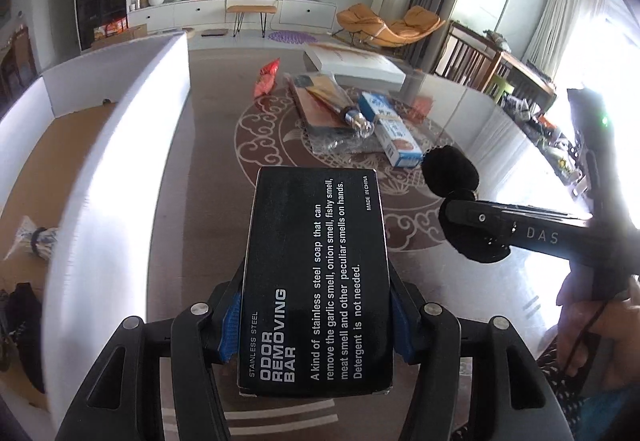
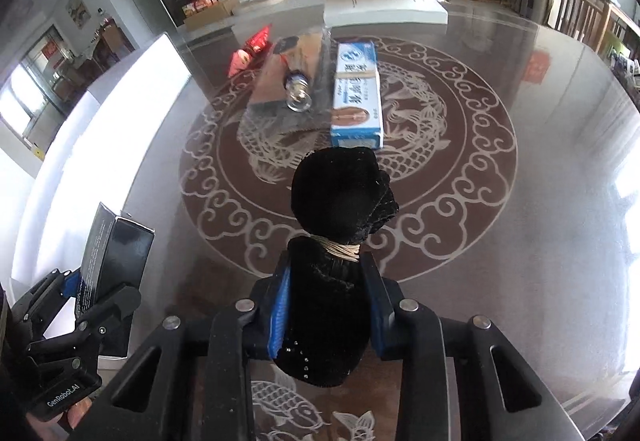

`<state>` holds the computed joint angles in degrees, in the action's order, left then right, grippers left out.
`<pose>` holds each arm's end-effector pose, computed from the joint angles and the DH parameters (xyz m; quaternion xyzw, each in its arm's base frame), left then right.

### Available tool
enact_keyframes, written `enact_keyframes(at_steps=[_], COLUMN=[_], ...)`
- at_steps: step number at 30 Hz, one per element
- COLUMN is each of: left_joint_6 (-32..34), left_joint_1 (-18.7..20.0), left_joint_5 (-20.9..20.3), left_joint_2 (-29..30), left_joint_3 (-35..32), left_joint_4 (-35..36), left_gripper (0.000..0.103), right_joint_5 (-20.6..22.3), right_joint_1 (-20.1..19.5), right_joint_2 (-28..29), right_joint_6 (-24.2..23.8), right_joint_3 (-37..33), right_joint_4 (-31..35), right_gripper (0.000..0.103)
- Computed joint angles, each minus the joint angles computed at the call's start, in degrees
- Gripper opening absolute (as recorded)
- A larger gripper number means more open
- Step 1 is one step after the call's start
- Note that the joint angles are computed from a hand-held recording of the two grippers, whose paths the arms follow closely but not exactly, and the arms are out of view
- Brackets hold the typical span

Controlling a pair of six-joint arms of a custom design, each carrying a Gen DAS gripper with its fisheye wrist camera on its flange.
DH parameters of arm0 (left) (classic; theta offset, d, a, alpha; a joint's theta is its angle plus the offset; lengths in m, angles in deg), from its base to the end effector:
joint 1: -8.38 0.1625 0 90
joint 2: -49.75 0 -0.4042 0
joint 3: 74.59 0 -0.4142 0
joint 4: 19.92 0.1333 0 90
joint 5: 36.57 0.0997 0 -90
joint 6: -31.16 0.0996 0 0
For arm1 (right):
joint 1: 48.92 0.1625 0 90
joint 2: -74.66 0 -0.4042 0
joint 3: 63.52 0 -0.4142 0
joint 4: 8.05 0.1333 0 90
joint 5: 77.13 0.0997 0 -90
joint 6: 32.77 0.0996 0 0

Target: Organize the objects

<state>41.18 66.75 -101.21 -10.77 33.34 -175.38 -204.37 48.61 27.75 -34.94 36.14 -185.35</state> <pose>-0.1658 -0.6048 0.1547 0.3104 0.9128 -0.1910 0.1843 0.1581 -0.6387 0.1192 -0.0180 -0.9097 0.2954 0.2914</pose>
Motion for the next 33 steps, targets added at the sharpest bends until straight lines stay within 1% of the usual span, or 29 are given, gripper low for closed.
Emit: enact_keyframes(at_steps=[2, 3, 5, 7, 9, 10, 12, 13, 14, 15, 16, 17, 18, 19, 20, 21, 22, 23, 25, 27, 30, 33], left_joint_6=[-0.5, -0.5, 0.1, 0.9, 1.8, 2.1, 1.2, 0.3, -1.5, -3.1, -5.0, -6.8, -7.5, -7.7, -7.4, -6.8, -6.1, -5.9, -5.4, -4.4, -1.1, 0.0], left_joint_1=[0.3, 0.4, 0.9, 1.7, 3.1, 4.1, 6.2, 7.4, 8.5, 9.2, 9.7, 10.2, 10.4, 10.5, 10.4, 10.3, 10.1, 9.8, 9.0, 7.4, 4.8, 1.9], left_joint_5=[-1.0, -0.9, 1.3, 5.7, 10.3, 13.4, 18.6, 20.5, 23.5, 26.0, 28.6, 30.7, 31.5, 31.7, 31.5, 31.2, 30.6, 30.1, 28.8, 27.0, 23.2, 18.0], left_joint_2=[-3.4, -5.1, -8.0, -10.1, -10.9, -10.7, -9.9, -9.3, -8.5, -7.8, -7.3, -7.1, -7.2, -7.5, -7.9, -8.2, -8.3, -8.3, -8.1, -8.2, -7.7, -7.9], left_joint_3=[0.1, 0.1, -0.1, -1.2, -2.4, -3.5, -5.6, -6.8, -8.3, -9.1, -9.8, -9.9, -9.5, -8.8, -7.8, -7.0, -6.2, -5.7, -4.9, -3.6, -2.5, -0.9], left_joint_4=[0.3, 0.2, -0.9, -1.6, -2.8, -2.8, -1.3, 0.2, 3.1, 5.1, 6.6, 7.3, 6.9, 5.7, 3.6, 1.7, -0.3, -1.4, -3.1, -5.2, -8.8, -9.4], left_gripper=[0.058, 0.058, 0.058, 0.058, 0.058, 0.058, 0.058, 0.058, 0.059, 0.059, 0.06, 0.068, 0.078, 0.082, 0.087, 0.089, 0.09, 0.09, 0.09, 0.09, 0.09, 0.09], right_joint_5=[2.4, 4.1, 7.8, 12.0, 16.8, 18.6, 21.0, 21.6, 22.0, 21.2, 19.6, 17.0, 14.9, 13.9, 13.0, 11.7, 10.0, 8.5, 6.1, 4.1, 0.3, -4.6], right_joint_1=[1.8, 2.9, 5.0, 7.2, 9.1, 9.8, 11.2, 11.8, 12.3, 12.9, 13.5, 14.0, 14.5, 14.7, 14.8, 14.9, 14.9, 14.9, 14.3, 13.2, 10.9, 7.8], right_joint_2=[0.4, 0.9, 2.8, 4.9, 8.9, 11.0, 16.4, 19.1, 21.7, 24.4, 26.5, 28.1, 28.8, 28.6, 27.9, 27.0, 26.1, 25.1, 23.0, 20.3, 16.5, 13.3], right_joint_6=[-0.4, -0.6, -1.3, -2.5, -3.4, -3.6, -3.5, -3.8, -4.2, -4.8, -4.6, -4.2, -4.3, -4.9, -5.8, -6.9, -7.8, -8.7, -9.7, -9.2, -8.6, -8.0], right_joint_3=[-0.9, -1.9, -4.9, -8.4, -14.5, -17.7, -25.5, -29.1, -32.6, -36.4, -39.4, -41.4, -41.6, -40.7, -38.9, -36.7, -34.7, -32.5, -28.4, -23.4, -16.7, -10.4], right_joint_4=[-0.2, 0.3, 1.4, 3.7, 7.6, 9.8, 15.4, 17.9, 20.5, 23.7, 27.0, 28.7, 28.0, 26.4, 24.0, 21.0, 17.9, 14.6, 9.0, 3.5, -4.0, -8.8], right_gripper=[0.033, 0.033, 0.033, 0.033, 0.033, 0.033, 0.033, 0.033, 0.035, 0.036, 0.045, 0.053, 0.056, 0.063, 0.073, 0.078, 0.087, 0.089, 0.089, 0.09, 0.09, 0.091])
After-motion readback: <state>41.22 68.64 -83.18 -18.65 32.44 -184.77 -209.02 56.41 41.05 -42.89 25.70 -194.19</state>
